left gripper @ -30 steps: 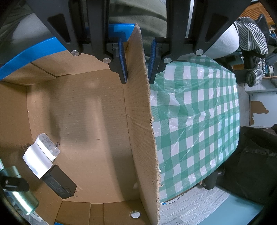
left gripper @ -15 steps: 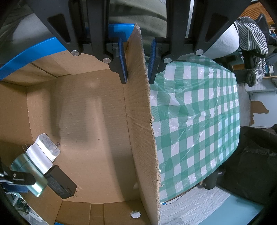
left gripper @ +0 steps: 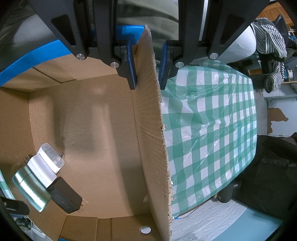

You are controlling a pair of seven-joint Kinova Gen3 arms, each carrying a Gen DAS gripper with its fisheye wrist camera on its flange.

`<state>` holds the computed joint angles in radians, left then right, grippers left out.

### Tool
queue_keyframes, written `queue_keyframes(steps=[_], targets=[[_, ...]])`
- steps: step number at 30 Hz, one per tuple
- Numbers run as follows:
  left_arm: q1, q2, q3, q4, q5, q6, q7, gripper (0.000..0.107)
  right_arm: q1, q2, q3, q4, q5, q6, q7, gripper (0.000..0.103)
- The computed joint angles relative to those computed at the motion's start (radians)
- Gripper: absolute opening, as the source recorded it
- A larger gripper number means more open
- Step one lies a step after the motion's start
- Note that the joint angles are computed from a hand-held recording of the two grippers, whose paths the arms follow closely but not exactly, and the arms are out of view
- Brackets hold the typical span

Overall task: Organize rigid objects
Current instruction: 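Set the teal cylinder beside the white cube and open the right gripper, then move the right gripper back to the purple-and-gold lighter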

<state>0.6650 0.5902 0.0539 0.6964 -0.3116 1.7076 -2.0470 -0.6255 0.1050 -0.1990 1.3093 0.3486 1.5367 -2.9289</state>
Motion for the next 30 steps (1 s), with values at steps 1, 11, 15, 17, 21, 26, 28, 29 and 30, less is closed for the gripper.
queue_keyframes(steps=[1, 11, 15, 17, 21, 26, 28, 29, 30], targets=[[0.001, 0.000, 0.000, 0.000, 0.000, 0.000, 0.001, 0.025, -0.003, -0.002, -0.001, -0.004, 0.006, 0.006, -0.004, 0.055], [0.001, 0.000, 0.000, 0.000, 0.000, 0.000, 0.000, 0.025, -0.010, -0.019, -0.014, -0.008, 0.010, 0.040, -0.016, 0.055], [0.001, 0.001, 0.000, -0.001, -0.001, 0.001, -0.002, 0.025, -0.005, -0.046, -0.020, 0.023, 0.000, 0.030, -0.053, 0.055], [0.001, 0.001, 0.000, -0.001, -0.001, 0.001, -0.001, 0.025, 0.000, -0.058, -0.026, 0.038, -0.005, 0.035, -0.074, 0.055], [0.000, 0.001, 0.000, -0.001, 0.000, 0.001, -0.001, 0.025, 0.017, -0.094, -0.038, 0.073, -0.018, 0.038, -0.115, 0.055], [0.001, 0.001, 0.000, -0.001, -0.001, 0.001, -0.001, 0.025, 0.051, -0.137, -0.053, 0.117, -0.046, 0.053, -0.157, 0.055], [0.000, 0.000, -0.001, -0.001, -0.001, 0.001, -0.003, 0.025, 0.072, -0.163, -0.056, 0.150, -0.071, 0.046, -0.184, 0.055], [0.001, 0.000, 0.000, 0.000, -0.001, 0.000, -0.001, 0.025, 0.084, -0.174, -0.057, 0.167, -0.085, 0.040, -0.195, 0.055], [0.000, 0.000, 0.000, 0.000, -0.001, 0.000, -0.002, 0.025, 0.095, -0.185, -0.059, 0.181, -0.096, 0.033, -0.204, 0.055]])
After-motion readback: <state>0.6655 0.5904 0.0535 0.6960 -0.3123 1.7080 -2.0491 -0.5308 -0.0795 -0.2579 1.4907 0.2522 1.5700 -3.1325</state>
